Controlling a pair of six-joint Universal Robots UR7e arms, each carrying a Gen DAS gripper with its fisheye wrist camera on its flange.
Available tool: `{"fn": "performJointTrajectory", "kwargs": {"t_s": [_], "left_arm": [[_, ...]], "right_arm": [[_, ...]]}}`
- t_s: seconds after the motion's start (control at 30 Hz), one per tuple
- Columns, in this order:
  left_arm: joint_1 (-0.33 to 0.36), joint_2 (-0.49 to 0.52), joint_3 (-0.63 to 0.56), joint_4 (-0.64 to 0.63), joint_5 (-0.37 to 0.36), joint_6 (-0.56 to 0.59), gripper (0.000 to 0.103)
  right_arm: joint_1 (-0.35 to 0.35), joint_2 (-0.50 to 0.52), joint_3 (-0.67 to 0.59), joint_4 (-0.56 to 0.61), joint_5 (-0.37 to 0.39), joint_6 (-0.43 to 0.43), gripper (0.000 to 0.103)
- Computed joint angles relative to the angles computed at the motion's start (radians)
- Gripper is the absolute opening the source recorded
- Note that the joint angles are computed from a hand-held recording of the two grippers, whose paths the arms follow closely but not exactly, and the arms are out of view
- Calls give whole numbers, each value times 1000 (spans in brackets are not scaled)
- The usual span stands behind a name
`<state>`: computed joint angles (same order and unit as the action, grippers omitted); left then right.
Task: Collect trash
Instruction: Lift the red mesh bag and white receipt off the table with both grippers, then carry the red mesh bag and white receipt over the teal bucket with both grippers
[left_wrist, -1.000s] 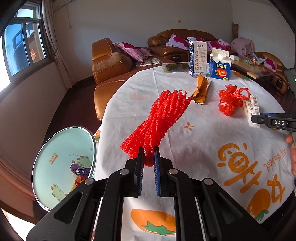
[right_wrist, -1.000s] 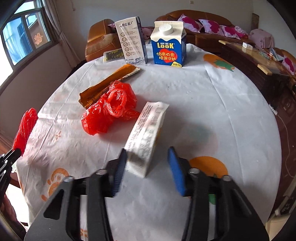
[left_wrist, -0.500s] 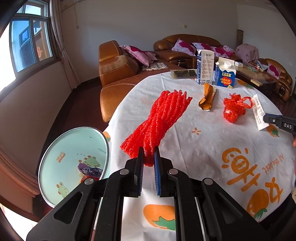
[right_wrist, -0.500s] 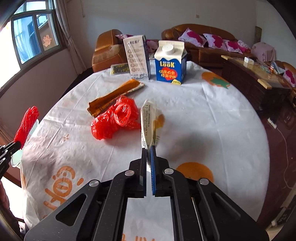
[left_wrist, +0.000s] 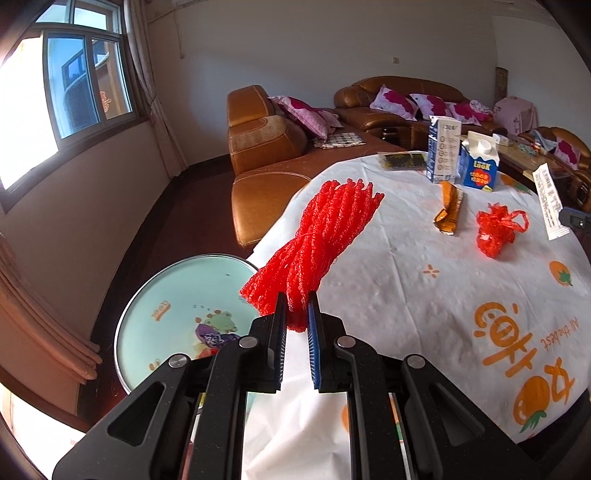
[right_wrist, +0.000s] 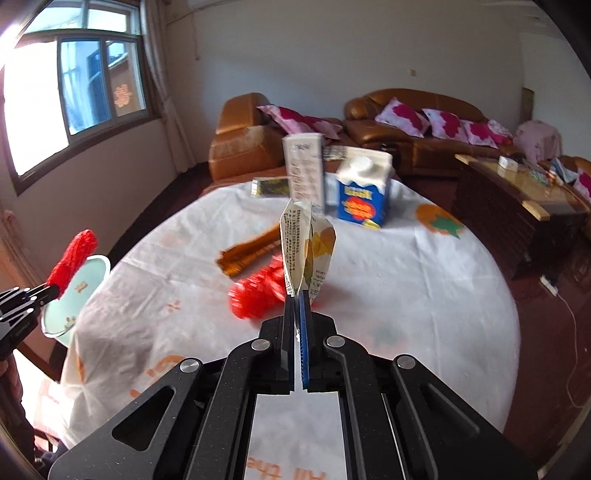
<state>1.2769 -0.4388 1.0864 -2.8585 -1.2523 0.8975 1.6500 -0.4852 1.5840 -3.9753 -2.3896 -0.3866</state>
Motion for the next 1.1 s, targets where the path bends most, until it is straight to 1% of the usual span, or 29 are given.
{"fn": "performJointTrajectory", "kwargs": {"t_s": [0.13, 0.47, 0.73, 0.93, 1.1], "left_arm": [[6, 7, -29, -3, 19, -3, 10], [19, 39, -107, -35, 96, 10, 10], [30, 74, -185, -53, 153, 21, 10], [40, 105, -255, -40, 188, 19, 10], [48, 128, -308, -37, 222, 23, 10]], "right_arm": [[11, 24, -64, 66, 45, -33, 3], [11, 111, -272, 295, 163, -92, 3], [19, 198, -456, 442, 202, -146, 3], [23, 249, -561, 530, 229, -164, 3], [28, 299, -671, 613, 249, -182, 3]]}}
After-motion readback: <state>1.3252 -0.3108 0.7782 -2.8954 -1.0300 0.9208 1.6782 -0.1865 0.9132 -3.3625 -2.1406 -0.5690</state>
